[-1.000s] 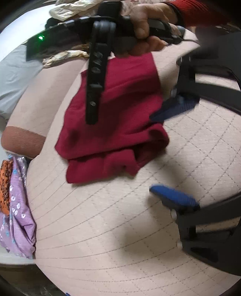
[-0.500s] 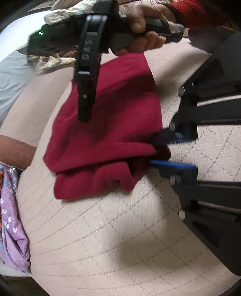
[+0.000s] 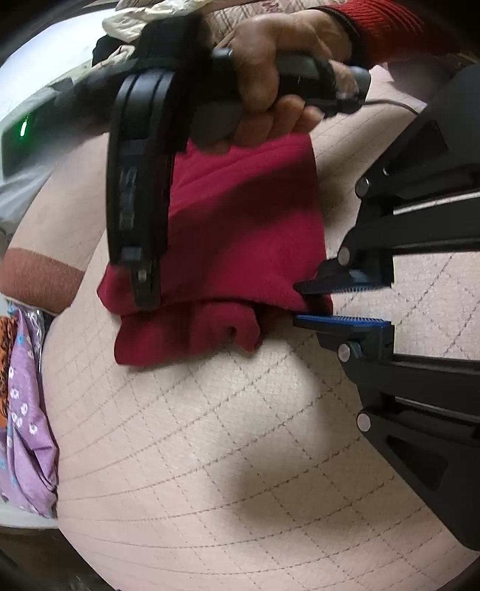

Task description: Fold small clothes

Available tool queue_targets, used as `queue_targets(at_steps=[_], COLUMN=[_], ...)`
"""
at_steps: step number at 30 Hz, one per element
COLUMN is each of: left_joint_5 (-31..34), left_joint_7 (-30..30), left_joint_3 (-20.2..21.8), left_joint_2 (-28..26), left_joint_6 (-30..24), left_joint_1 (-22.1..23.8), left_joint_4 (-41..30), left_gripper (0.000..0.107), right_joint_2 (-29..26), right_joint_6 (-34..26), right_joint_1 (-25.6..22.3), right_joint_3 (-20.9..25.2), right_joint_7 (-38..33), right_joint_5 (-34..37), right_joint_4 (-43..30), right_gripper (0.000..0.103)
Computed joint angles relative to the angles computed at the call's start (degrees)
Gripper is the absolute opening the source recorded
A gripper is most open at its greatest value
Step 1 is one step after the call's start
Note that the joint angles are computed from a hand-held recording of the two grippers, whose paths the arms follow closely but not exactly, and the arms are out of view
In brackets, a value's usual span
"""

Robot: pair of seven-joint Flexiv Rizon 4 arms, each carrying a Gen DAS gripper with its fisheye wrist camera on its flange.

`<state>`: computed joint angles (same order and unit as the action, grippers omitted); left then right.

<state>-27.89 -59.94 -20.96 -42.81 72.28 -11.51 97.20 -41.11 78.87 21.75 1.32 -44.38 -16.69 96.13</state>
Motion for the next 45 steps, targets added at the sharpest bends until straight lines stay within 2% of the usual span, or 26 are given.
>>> queue_targets(at_steps=[4, 6, 7, 10, 12, 17, 20, 23, 26, 28, 31, 34, 35, 38, 40, 42, 45], left_joint_5=[0.76, 0.97, 0.98, -0.29, -0.86, -0.38, 0.66, 2.08, 2.32, 2.29, 2.09, 1.11, 0.73, -1.18, -2.74, -3.47, -2.79], left_joint_7=[-0.86, -1.52, -1.89, -0.86, -0.64, -2.49, -4.38, -6.03, -6.34, -6.30, -6.13, -4.36, -3.65, -0.48, 0.94, 0.72, 0.31], left_joint_3=[0.89, 1.24, 1.31, -1.59, -3.15, -3.34, -1.61, 0.34, -0.31, -1.01, -1.56, -4.33, -5.32, -10.24, -12.80, -12.13, -9.38], left_joint_2=[-0.22, -0.17, -0.20, -0.01, 0.16, -0.52, -0.95, -0.85, -1.10, -0.85, -1.01, -1.43, -1.54, -2.32, -3.14, -3.97, -5.27], left_joint_6=[0.78, 0.86, 1.36, 4.34, 6.78, 8.38, 7.56, 6.89, 6.76, 6.68, 6.06, 6.23, 6.42, 6.79, 6.36, 5.92, 5.30], left_joint_1=[-0.64, -0.76, -0.80, 1.41, 2.45, 2.89, 1.83, 0.62, 1.24, 1.88, 2.44, 4.22, 4.79, 7.69, 9.05, 7.96, 4.92], left_joint_4=[-0.50, -0.57, -0.56, 0.82, 1.84, 1.31, 0.18, -0.37, -0.51, 0.12, -0.03, 0.24, 0.41, 1.04, 0.81, -0.85, -3.99], left_gripper=[0.021, 0.034, 0.037, 0.045, 0.054, 0.060, 0.061, 0.062, 0.066, 0.067, 0.069, 0.075, 0.078, 0.084, 0.084, 0.084, 0.084], right_joint_2=[-4.94, -5.35, -5.21, -4.48, -3.88, -1.94, -1.71, -2.70, -4.35, -6.86, -9.02, -10.61, -10.70, -9.14, -7.67, -6.36, -5.26], right_joint_6=[-5.21, -5.72, -6.56, -6.55, -5.66, -1.82, -3.12, -6.37, -9.55, -14.33, -20.04, -25.30, -25.34, -21.04, -16.53, -14.02, -12.01], right_joint_1=[0.07, 1.30, 1.11, 0.75, 1.08, 2.15, 0.80, -1.04, -1.69, -1.97, 0.30, 3.06, 3.45, 4.57, 3.62, 1.69, 0.42], right_joint_3=[0.04, -1.52, -1.09, -0.48, -1.06, -3.78, -2.40, 0.41, 2.20, 3.84, 1.84, -1.02, -1.54, -3.81, -3.35, -1.50, -0.69], right_joint_7=[0.04, 0.89, 0.75, 0.52, 1.52, 5.72, 5.72, 4.75, 2.98, 1.13, 1.24, 0.51, 0.37, 0.77, -0.52, -2.15, -3.31], right_joint_5=[-0.21, -1.20, -1.17, -0.98, -0.85, -1.06, -0.81, 0.48, 1.04, 1.73, 0.64, -3.10, -3.91, -7.31, -7.99, -6.53, -5.00], right_joint_4=[-6.63, -7.14, -7.46, -6.85, -5.75, -2.28, -2.72, -5.87, -9.60, -14.59, -18.74, -21.19, -21.05, -16.71, -13.67, -11.80, -10.17], right_gripper=[0.069, 0.073, 0.073, 0.072, 0.071, 0.074, 0.075, 0.075, 0.080, 0.084, 0.090, 0.090, 0.089, 0.070, 0.036, 0.025, 0.022])
